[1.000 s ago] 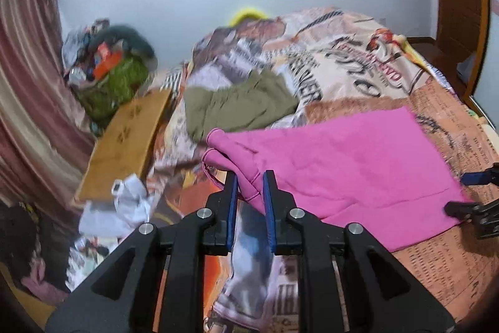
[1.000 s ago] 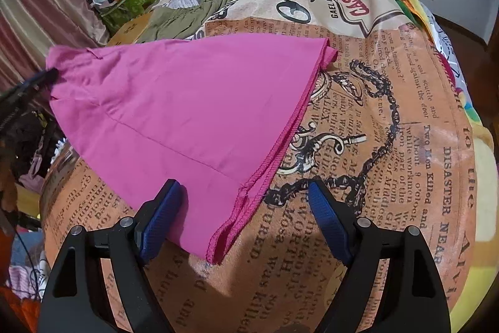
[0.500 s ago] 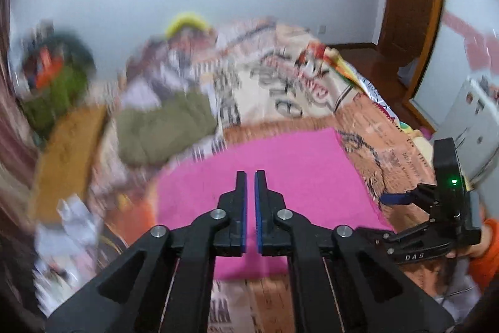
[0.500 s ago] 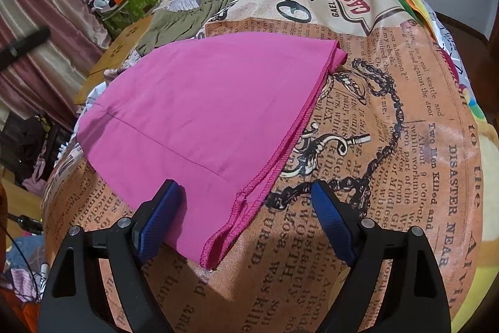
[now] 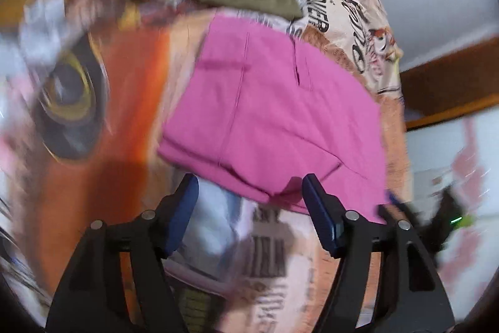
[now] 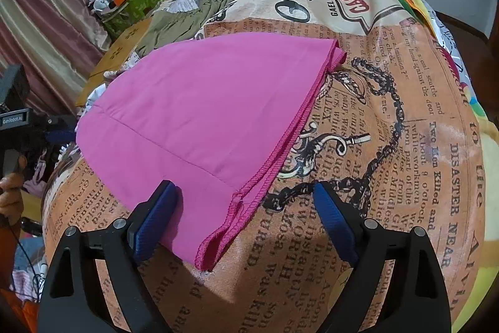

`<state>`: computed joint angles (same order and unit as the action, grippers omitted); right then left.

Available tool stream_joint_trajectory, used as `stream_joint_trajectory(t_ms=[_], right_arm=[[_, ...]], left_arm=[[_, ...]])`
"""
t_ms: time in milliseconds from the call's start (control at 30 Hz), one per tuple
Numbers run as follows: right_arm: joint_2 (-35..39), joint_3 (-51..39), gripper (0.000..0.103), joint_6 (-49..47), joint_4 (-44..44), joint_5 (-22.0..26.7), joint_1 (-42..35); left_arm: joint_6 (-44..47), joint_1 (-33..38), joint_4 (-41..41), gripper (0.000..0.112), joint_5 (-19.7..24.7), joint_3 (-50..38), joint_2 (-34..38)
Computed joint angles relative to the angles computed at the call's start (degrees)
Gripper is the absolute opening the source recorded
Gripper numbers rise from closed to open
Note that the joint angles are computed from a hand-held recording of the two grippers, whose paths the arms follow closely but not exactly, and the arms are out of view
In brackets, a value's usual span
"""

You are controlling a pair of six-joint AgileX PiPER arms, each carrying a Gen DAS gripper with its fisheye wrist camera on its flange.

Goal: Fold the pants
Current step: 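Grasp the trousers' pocket edge with the left gripper and lift it up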

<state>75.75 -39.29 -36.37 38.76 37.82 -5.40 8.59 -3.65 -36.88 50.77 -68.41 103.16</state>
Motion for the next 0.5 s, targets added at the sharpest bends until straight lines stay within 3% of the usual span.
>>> stream_joint_trajectory(t_ms=[200,400,500], right_arm=[[0.39,-0.17,0.089,-0.69,0.24,0.14,-0.43],[0.67,-0.23,0.090,-1.22,0.59,0.28,-0.72],[0.76,-0.26,0.091,-1.60,0.92,0.41,-0.82]], left_arm=[[4.92,3.09,-9.75,0.076,1.11,1.22,2.60],[7.24,2.43,-12.40,0.077,-3.96,-0.35,5.76],[0.42,0.02,-5.44,0.050,-9.47,-1.15,5.85]])
